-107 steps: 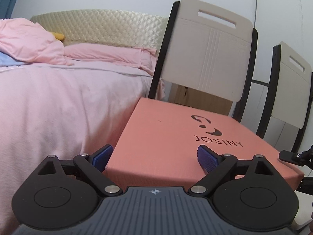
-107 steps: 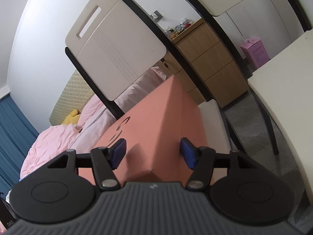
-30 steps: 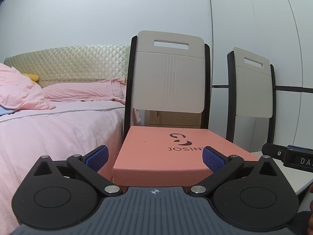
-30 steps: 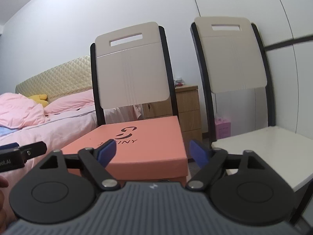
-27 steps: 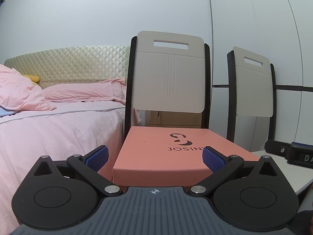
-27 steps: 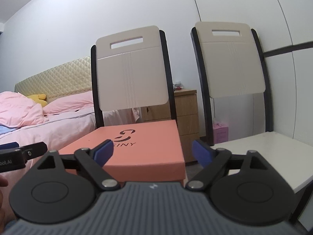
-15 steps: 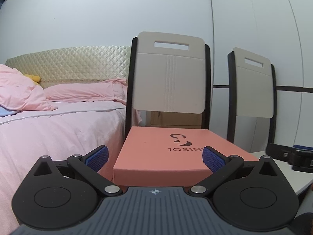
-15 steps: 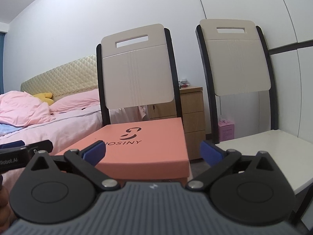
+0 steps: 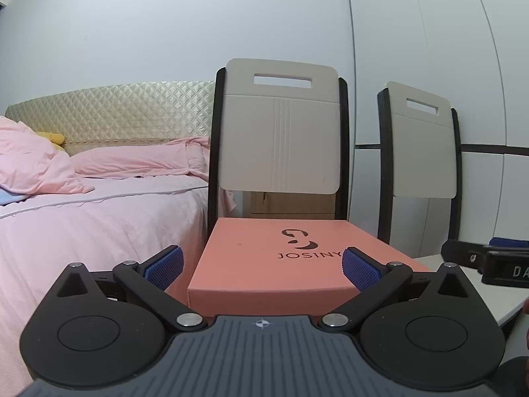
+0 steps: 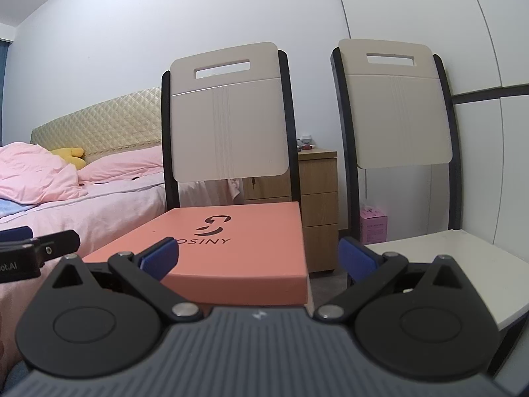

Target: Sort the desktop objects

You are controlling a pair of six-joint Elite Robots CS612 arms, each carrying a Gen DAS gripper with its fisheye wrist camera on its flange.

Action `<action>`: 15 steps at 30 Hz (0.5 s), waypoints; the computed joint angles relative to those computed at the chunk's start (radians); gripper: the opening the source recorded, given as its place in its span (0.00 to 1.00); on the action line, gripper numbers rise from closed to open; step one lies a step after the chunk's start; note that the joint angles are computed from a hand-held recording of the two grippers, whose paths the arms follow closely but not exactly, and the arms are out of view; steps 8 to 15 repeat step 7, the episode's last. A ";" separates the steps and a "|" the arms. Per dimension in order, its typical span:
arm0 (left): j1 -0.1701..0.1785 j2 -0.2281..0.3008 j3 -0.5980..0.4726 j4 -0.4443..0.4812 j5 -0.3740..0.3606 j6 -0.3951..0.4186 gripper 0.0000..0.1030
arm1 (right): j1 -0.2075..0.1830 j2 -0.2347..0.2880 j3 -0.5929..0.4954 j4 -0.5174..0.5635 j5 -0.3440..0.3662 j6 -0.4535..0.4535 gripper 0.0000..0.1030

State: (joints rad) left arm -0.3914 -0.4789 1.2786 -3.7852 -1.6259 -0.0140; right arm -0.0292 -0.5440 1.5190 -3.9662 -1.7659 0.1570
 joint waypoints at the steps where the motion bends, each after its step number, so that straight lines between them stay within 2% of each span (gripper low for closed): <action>1: 0.000 0.000 -0.001 0.003 0.003 0.000 1.00 | 0.000 0.000 -0.001 0.000 0.000 -0.002 1.00; 15: -0.001 0.002 -0.006 0.016 0.007 0.004 1.00 | 0.003 -0.004 0.000 0.007 0.006 -0.010 1.00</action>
